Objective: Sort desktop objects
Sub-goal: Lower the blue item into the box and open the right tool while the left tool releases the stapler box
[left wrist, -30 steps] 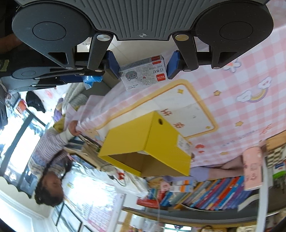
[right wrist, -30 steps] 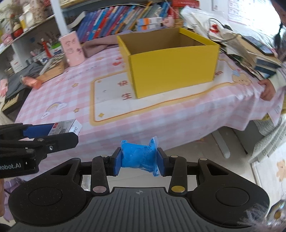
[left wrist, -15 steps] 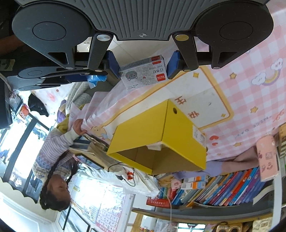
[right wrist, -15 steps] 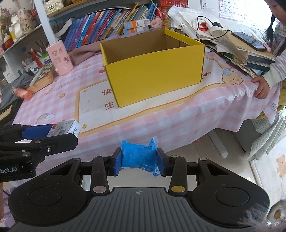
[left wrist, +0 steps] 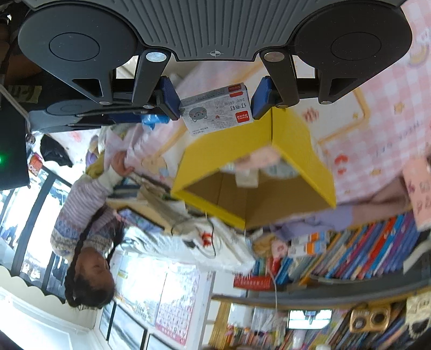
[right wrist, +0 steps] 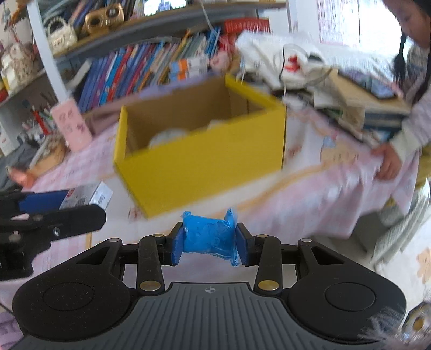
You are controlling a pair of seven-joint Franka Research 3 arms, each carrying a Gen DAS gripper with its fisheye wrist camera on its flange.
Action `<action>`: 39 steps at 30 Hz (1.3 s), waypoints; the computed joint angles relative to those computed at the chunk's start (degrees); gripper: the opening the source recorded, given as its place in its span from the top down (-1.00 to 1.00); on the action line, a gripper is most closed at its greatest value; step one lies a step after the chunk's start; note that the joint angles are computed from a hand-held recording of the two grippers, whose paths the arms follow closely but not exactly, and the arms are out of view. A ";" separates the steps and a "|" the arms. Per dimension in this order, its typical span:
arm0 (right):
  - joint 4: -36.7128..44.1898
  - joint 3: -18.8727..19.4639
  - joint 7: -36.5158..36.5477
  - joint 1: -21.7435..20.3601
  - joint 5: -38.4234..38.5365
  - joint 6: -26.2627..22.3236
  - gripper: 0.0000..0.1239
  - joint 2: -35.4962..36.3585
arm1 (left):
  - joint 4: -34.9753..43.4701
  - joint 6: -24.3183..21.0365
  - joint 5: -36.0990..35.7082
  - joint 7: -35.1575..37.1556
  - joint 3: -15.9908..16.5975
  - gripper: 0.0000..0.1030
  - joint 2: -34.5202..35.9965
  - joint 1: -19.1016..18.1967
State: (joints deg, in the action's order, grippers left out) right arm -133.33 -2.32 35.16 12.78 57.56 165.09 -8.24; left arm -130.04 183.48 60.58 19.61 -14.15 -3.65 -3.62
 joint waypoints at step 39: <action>48.51 9.23 -10.34 -11.71 -17.26 -20.96 0.41 38.90 | 34.91 -26.37 -10.66 8.74 11.38 -0.13 28.24 -13.72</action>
State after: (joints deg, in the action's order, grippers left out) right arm -84.83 6.91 24.82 1.07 40.30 144.13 30.66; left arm -95.13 157.11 49.92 28.35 -2.78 24.59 -17.34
